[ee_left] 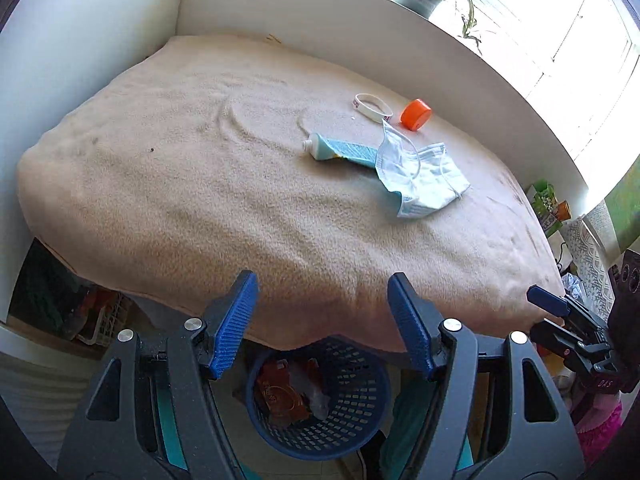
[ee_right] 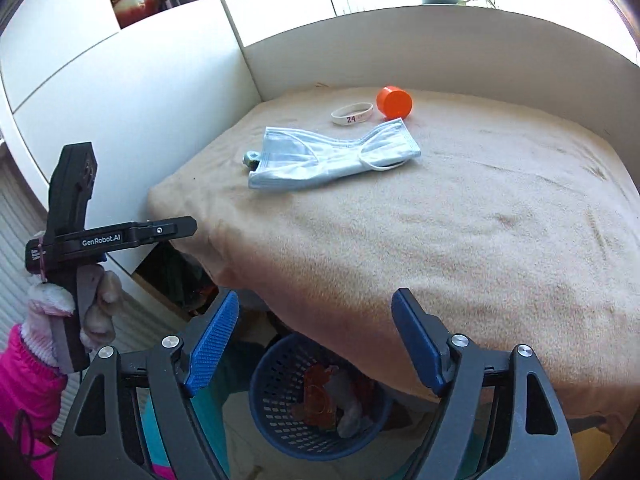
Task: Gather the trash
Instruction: 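Move both tools back over the bed toward the tube and face mask, then grasp the blue-white tube with left tool while right grasps the face mask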
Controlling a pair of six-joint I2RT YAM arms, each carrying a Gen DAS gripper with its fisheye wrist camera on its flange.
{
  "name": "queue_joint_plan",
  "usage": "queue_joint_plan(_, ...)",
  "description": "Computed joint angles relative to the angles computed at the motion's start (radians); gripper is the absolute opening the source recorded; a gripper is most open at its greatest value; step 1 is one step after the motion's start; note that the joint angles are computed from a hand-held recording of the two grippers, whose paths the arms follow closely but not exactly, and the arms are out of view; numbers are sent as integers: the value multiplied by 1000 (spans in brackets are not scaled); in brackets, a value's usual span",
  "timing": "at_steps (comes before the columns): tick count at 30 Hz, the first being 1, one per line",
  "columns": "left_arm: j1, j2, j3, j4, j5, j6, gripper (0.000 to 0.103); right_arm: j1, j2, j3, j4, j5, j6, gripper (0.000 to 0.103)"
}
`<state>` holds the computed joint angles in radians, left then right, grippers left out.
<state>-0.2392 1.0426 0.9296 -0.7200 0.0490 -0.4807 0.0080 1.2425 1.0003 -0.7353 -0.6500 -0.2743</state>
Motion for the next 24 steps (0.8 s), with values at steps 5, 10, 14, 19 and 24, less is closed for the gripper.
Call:
queue_joint_plan(5,34,59,54,30,6,30,69,18,87,75,61,1,106,79)
queue_joint_plan(10,68,149,109,77,26,62,69,32,213,166,83,-13,172,79)
queue_joint_plan(14,103,232,152,115,77,63,69,52,301,224,94,-28,243,78)
queue_joint_plan(19,137,308,178,171,132,35,67,81,365,258,146,-13,331,71)
queue_joint_plan(24,148,380,210,192,154,18,61,90,406,292,166,-9,385,66)
